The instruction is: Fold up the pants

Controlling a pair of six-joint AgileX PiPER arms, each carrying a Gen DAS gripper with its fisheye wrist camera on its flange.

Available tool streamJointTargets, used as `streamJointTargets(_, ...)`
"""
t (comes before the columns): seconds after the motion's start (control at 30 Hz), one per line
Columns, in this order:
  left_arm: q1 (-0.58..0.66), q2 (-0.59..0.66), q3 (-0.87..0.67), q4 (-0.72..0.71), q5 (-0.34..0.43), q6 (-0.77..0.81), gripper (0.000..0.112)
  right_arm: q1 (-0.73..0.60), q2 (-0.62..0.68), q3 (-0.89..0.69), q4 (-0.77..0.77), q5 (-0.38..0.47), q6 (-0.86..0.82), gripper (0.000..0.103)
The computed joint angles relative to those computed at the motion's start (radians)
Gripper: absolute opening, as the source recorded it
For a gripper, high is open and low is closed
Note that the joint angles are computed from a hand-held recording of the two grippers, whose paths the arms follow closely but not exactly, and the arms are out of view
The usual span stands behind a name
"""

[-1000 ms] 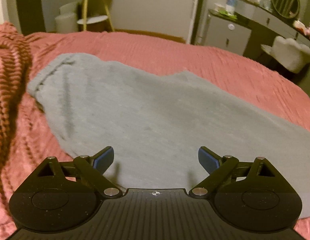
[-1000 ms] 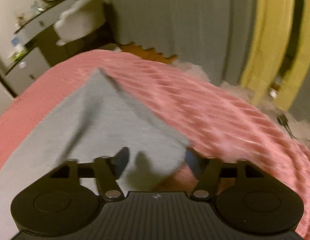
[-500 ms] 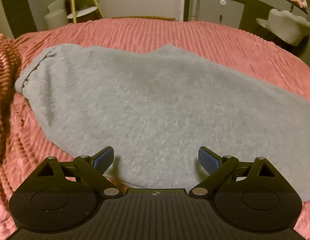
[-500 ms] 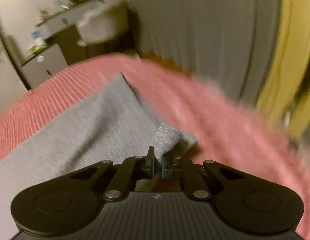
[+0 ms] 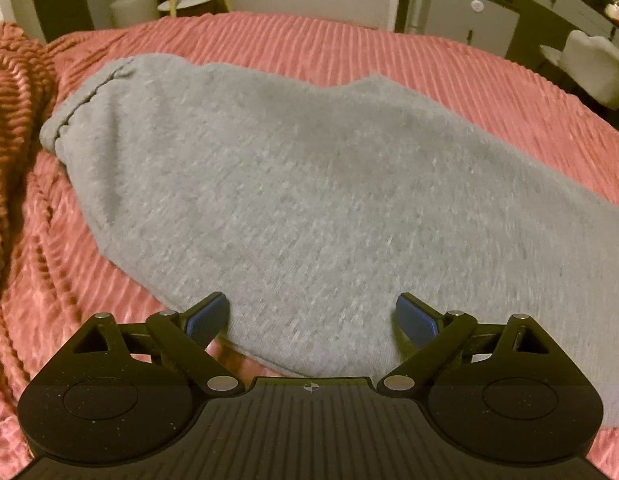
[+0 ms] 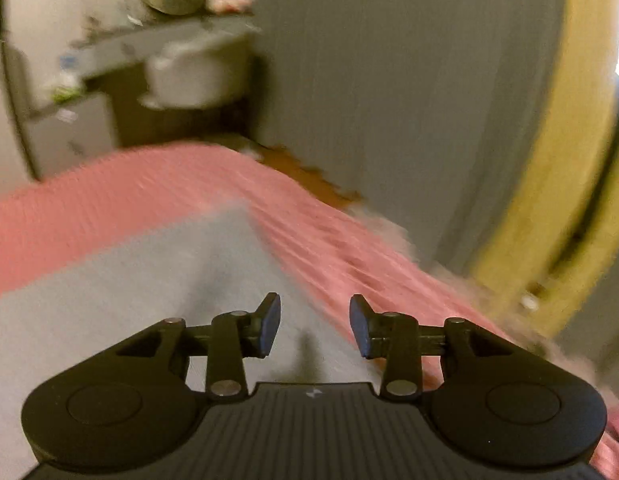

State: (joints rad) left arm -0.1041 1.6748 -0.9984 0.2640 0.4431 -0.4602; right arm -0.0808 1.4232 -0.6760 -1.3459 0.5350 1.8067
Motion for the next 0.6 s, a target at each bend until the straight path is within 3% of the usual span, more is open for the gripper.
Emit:
streamJointTargets(0.07,0.008,0.000,0.000,-0.013,-0.002,0.021,0.095,-0.035,0.080,-0.065,0.046,-0.160,-0.099,0.032)
streamJointTargets(0.13,0.016,0.000,-0.003,-0.012,0.000,0.031,0.095,-0.029,0.188,-0.135,0.101,-0.233,-0.232,0.019)
streamJointTargets(0.2,0.028,0.006,-0.010,-0.010,-0.003,0.045,0.095,-0.020,0.295,-0.218,0.182,-0.216,-0.378,0.019)
streamJointTargets(0.3,0.036,0.021,-0.021,0.064,-0.009,-0.017,0.095,-0.074,0.389,-0.305,0.097,-0.170,-0.332,0.018)
streamJointTargets(0.37,0.036,0.038,-0.035,0.093,-0.007,-0.047,0.095,-0.093,0.441,-0.386,0.121,-0.061,-0.350,0.025)
streamJointTargets(0.43,0.031,0.056,-0.051,0.110,-0.002,-0.062,0.095,-0.107,0.467,-0.461,0.204,0.058,-0.440,0.025)
streamJointTargets(0.47,0.026,0.063,-0.056,0.131,0.001,-0.078,0.095,-0.109,0.449,-0.461,0.241,0.057,-0.470,0.025)
streamJointTargets(0.6,0.015,0.075,-0.061,0.139,0.001,-0.069,0.095,-0.076,0.301,-0.289,0.273,-0.143,-0.488,0.025)
